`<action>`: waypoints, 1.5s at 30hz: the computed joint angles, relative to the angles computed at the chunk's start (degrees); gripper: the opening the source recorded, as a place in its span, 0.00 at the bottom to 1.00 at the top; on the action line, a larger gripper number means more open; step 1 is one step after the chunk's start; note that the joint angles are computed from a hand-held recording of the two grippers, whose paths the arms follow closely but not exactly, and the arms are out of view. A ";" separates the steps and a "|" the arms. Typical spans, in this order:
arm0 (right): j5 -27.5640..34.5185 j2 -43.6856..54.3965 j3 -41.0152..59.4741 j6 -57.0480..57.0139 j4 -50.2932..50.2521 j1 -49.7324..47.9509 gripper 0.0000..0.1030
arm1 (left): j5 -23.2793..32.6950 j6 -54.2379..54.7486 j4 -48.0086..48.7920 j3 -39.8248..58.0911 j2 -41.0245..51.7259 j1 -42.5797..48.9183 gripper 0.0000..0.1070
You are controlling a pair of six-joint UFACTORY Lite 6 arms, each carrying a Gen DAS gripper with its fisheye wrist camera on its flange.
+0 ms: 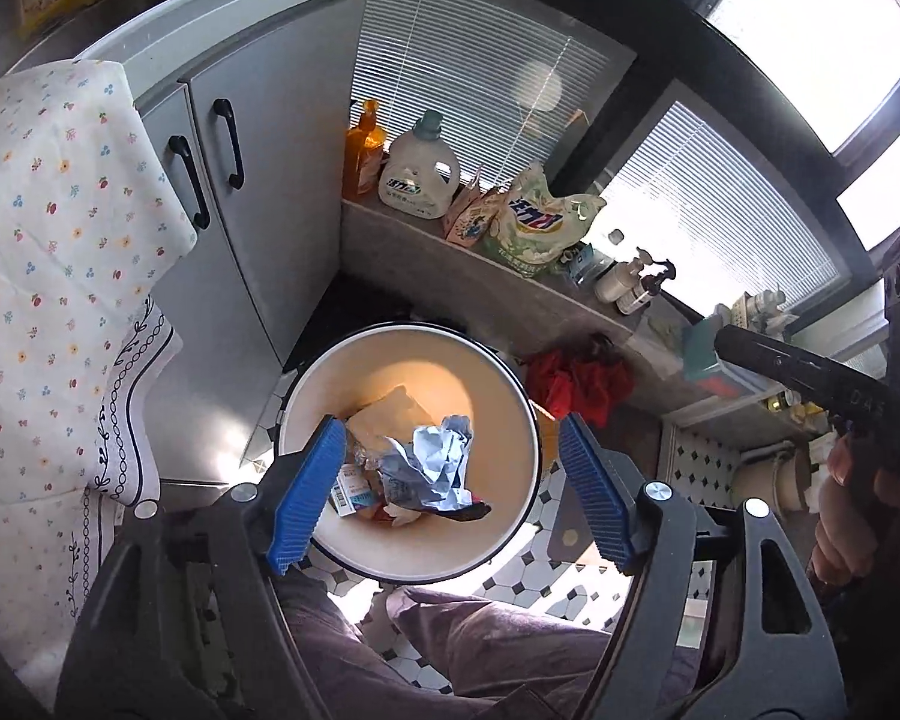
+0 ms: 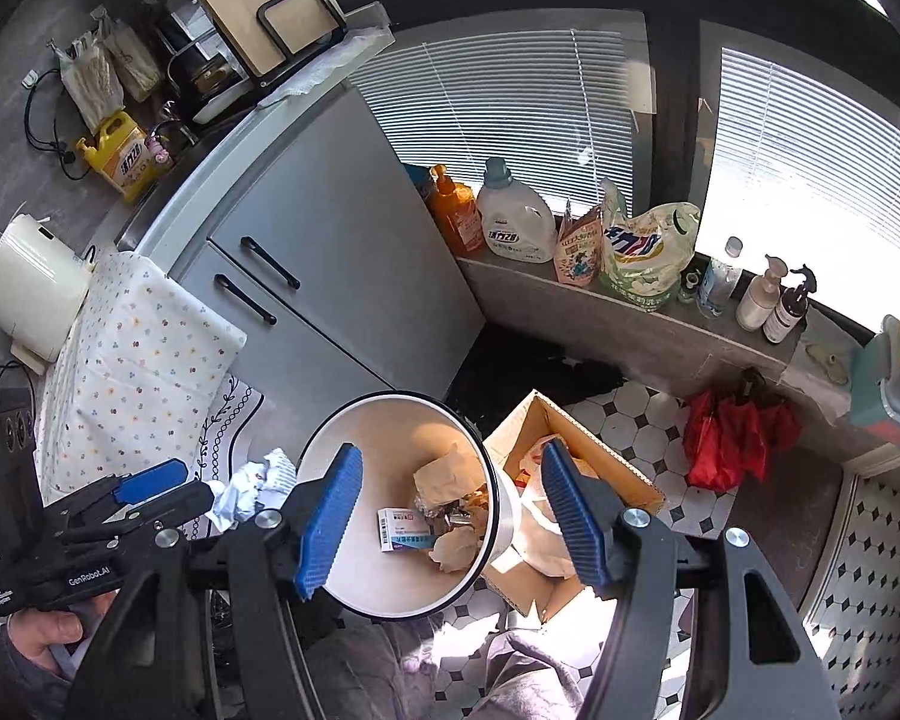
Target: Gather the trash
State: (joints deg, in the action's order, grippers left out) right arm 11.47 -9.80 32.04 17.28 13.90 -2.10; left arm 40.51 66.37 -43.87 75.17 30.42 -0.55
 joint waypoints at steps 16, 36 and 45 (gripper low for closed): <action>0.96 9.06 10.31 -13.82 12.23 5.82 0.74 | 3.21 -2.41 1.19 -0.12 -10.96 14.30 0.89; 21.01 13.12 37.36 52.43 -42.96 38.55 0.92 | 27.43 9.42 -6.65 19.54 -12.23 55.61 0.91; 32.11 16.84 48.65 63.44 -50.82 52.94 0.92 | 41.43 12.22 -9.69 36.04 -4.28 73.35 0.91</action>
